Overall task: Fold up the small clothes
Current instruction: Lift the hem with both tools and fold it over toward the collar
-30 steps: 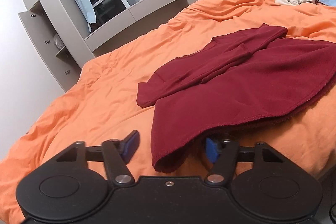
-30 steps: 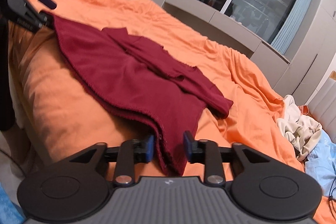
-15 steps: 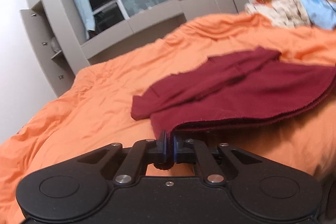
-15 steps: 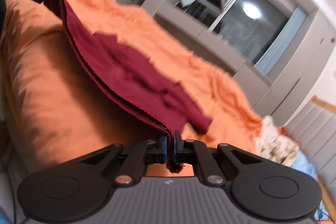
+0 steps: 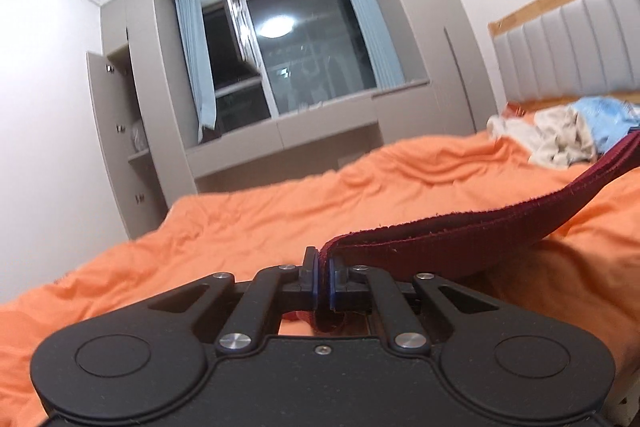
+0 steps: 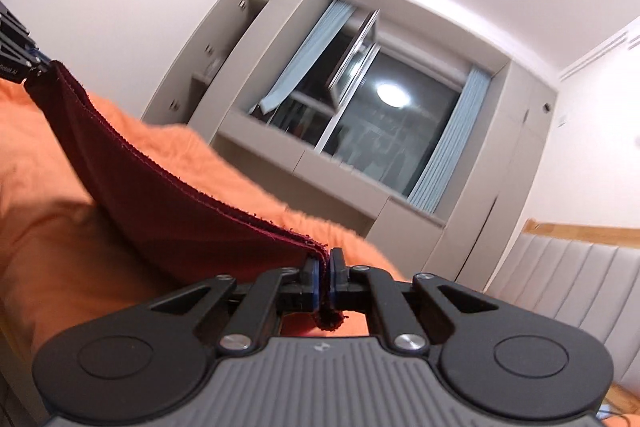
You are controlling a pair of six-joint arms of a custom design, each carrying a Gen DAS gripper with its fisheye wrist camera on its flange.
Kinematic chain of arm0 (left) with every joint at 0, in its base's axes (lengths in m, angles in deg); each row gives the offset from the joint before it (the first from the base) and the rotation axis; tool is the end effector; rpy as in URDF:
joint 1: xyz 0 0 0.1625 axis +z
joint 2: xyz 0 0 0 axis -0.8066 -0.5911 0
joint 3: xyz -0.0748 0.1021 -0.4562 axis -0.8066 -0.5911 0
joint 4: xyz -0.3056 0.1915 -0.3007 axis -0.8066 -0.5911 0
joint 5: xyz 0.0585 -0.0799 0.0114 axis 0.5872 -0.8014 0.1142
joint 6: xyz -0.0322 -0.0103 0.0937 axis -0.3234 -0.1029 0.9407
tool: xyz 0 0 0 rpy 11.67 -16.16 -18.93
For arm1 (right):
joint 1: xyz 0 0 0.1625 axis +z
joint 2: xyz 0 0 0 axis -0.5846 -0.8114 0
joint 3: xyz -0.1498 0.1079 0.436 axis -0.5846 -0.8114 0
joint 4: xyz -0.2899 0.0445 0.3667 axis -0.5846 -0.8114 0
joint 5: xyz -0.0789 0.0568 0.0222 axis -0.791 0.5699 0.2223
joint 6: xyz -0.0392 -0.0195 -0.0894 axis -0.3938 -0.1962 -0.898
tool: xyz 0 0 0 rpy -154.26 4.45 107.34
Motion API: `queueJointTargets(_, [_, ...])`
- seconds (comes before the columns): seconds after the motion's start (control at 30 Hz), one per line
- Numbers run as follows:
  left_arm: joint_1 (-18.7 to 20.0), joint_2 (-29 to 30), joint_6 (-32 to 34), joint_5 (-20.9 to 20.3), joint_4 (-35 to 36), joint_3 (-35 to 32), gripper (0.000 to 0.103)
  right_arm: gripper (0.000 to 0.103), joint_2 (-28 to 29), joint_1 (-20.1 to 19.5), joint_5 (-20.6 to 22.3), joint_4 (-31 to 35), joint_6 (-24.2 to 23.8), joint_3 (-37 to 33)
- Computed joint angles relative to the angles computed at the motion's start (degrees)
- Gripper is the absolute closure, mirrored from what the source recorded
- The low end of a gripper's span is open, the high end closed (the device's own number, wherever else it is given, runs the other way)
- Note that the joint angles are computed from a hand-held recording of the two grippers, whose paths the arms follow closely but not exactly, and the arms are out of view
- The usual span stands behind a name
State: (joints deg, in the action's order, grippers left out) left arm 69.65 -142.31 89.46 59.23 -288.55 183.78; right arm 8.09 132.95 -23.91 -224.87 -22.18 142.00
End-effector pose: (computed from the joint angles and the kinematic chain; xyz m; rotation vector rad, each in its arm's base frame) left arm -0.2233 -0.3035 0.2303 0.9249 1.6544 -1.4077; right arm 0.1686 -0.2853 0.2156 1.1610 -1.4368 1.4904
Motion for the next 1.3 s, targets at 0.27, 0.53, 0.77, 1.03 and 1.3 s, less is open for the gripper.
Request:
queueJointTargets(0.27, [-9.1,-10.7,-17.1,4.3,22.8,3.4,0.098,0.098,-4.5,1.2,0.4,1.3,0.7,2.5])
queueJointTargets(0.53, [-4.8,-5.0,-4.5,1.2,8.4,-0.6,0.098,0.098,-4.7,1.5,-0.7,6.0,0.8,-2.5])
queueJointTargets(0.77, [4.3,-0.2,12.1,-5.7,-3.3,-9.0,0.098,0.098,-3.5,0.5,1.0,12.6,-0.1,-11.0])
queueJointTargets(1.03, [18.7,4.6,17.0,-16.8,-1.2,-21.7,0.097,0.098,0.3,-0.3,-0.3,25.3,0.2,-24.8])
queueJointTargets(1.3, [29.9,11.4,13.1,-20.7,9.4,-35.3,0.097,0.098,6.1,-1.7,-4.7,39.1,1.1,-37.3])
